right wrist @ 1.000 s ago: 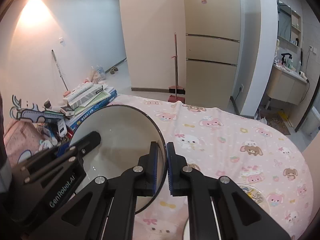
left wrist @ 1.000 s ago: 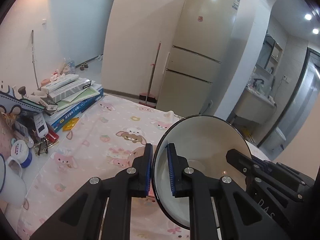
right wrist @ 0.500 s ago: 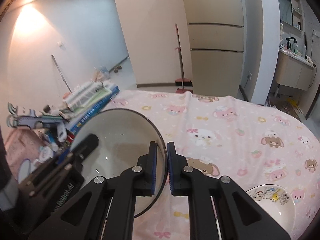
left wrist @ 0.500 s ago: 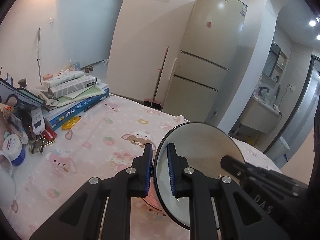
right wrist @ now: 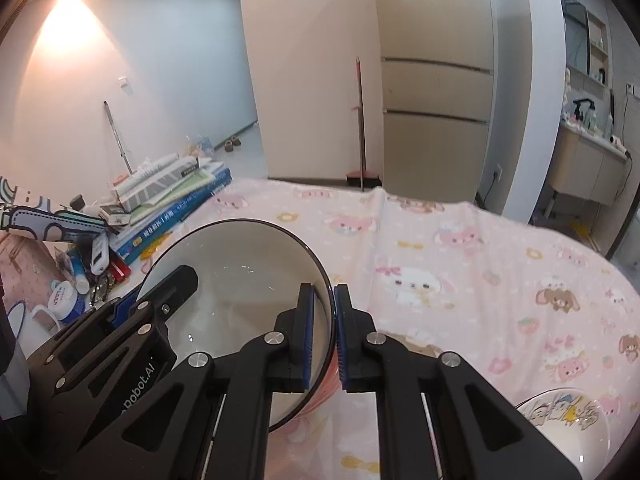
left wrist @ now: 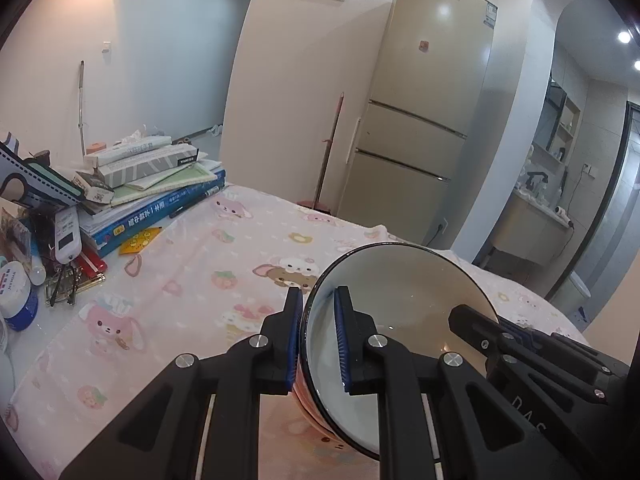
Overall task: Organize plates and bowls
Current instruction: 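Lower the white bowl into the stacked pink bowls with both grippers, then open both grippers to release the white bowl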
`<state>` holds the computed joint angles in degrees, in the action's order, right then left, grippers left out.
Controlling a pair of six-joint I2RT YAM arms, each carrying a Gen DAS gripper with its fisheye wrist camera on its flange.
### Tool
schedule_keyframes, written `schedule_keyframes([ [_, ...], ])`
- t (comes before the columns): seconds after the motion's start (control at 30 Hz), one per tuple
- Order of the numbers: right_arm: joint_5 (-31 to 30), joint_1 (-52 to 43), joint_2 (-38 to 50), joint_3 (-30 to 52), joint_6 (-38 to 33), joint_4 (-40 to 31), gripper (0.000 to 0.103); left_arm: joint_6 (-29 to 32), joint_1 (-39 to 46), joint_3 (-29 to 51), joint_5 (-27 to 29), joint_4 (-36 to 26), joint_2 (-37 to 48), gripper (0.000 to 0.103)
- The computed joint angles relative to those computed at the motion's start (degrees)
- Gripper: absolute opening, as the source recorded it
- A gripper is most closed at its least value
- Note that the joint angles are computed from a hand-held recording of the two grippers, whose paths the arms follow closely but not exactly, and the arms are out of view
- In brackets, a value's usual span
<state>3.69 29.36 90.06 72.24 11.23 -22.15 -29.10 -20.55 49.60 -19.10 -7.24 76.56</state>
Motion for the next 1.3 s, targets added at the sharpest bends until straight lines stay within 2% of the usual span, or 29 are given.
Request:
schedule_keyframes([
  [0.33, -0.4, -0.7, 2.4, 0.3, 0.2, -0.3, 0.010, 0.9, -0.3, -1.1, 0.0, 2.4, 1.6, 0.016],
  [0.47, -1.8, -1.6, 4.2, 1.3, 1.5, -2.1, 0.010, 1.3, -0.3, -0.5, 0.3, 1.8, 3.1, 0.016],
  [0.63, -0.5, -1.1, 4.5, 1.2, 0.7, -2.2, 0.009, 0.4, 0.5, 0.0, 1.0, 1.2, 4.5, 0.016],
  [1.03, 0.3, -1.0, 4.4, 1.8, -0.4, -3.4, 0.009, 0.8, 0.4, -0.4, 0.1, 2.0, 4.3, 0.016],
  [1.2, -0.9, -1.7, 3.4, 2.0, -0.3, -3.8, 0.009, 1.4, 0.2, -1.9, -0.3, 3.0, 1.6, 0.016],
  [1.23, -1.2, -1.9, 3.2, 2.3, -0.2, -4.1, 0.009, 1.4, 0.0, -2.1, -0.9, 3.1, 1.0, 0.021],
  [1.3, -1.5, -2.4, 2.8, 2.6, 0.0, -4.5, 0.009, 1.2, 0.0, -2.7, -1.4, 3.5, -0.1, 0.043],
])
